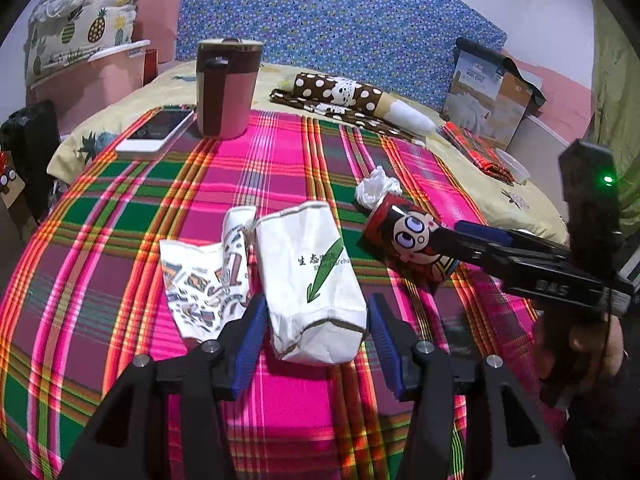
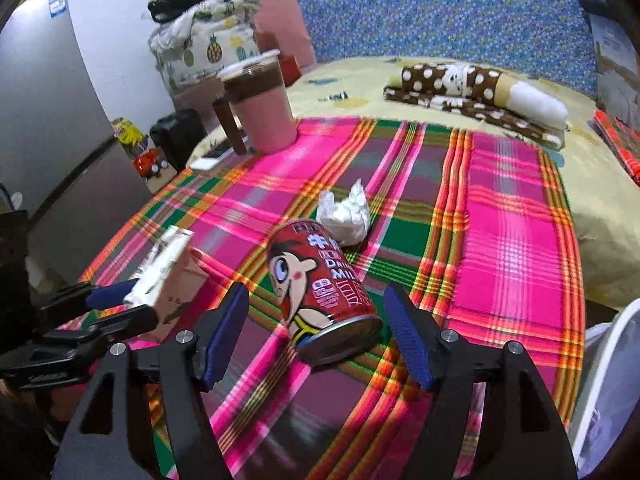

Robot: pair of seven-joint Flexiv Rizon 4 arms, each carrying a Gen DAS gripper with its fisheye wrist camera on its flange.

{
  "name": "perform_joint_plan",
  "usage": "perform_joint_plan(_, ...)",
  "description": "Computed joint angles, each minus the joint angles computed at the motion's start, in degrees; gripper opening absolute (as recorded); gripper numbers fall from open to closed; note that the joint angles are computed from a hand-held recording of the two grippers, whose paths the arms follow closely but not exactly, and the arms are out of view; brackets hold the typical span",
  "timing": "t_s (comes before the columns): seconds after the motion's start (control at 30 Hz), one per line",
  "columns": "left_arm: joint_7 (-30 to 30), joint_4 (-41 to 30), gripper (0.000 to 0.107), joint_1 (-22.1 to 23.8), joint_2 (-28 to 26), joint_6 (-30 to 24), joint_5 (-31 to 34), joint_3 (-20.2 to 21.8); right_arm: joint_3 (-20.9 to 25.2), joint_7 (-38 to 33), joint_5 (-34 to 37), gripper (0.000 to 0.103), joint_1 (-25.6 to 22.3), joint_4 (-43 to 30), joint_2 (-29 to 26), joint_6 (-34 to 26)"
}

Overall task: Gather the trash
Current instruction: 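Grasp the white paper bag with the left gripper while the right gripper grasps the red cartoon-face can, then carry the paper bag and red can in both grippers over the white trash bin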

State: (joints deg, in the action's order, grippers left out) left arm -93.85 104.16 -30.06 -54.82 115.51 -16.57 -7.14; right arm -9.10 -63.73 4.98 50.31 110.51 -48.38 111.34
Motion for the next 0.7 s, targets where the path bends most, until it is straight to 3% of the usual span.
perform_joint_plan(0.2, -0.6, -0.4, 0.054, 0.6, -0.9, -1.0, 0.5, -1.0, 2.6, 1.1, -2.6, 0.071, -2.6, -0.5, 0.0, -2.7)
perform_joint_plan(0.27, -0.8, -0.8, 0.054, 0.7, -1.3, -1.4, 0.8, -1.3, 3.0, 2.0, -2.1, 0.06, -2.5, 0.6, 0.4, -1.6)
perform_joint_plan(0.3, -0.9, -1.0, 0.054, 0.8, -1.4, -1.6, 0.9, -1.4, 3.1, 2.4, -1.7, 0.06, -2.4, 1.0, 0.4, -1.1)
perform_joint_plan(0.7, -1.3, -2.2, 0.05, -1.6, -2.3, -1.6, 0.5, -0.2, 0.2, 5.5, 9.0, 0.059, 4.4, 7.2, 1.9, 5.2)
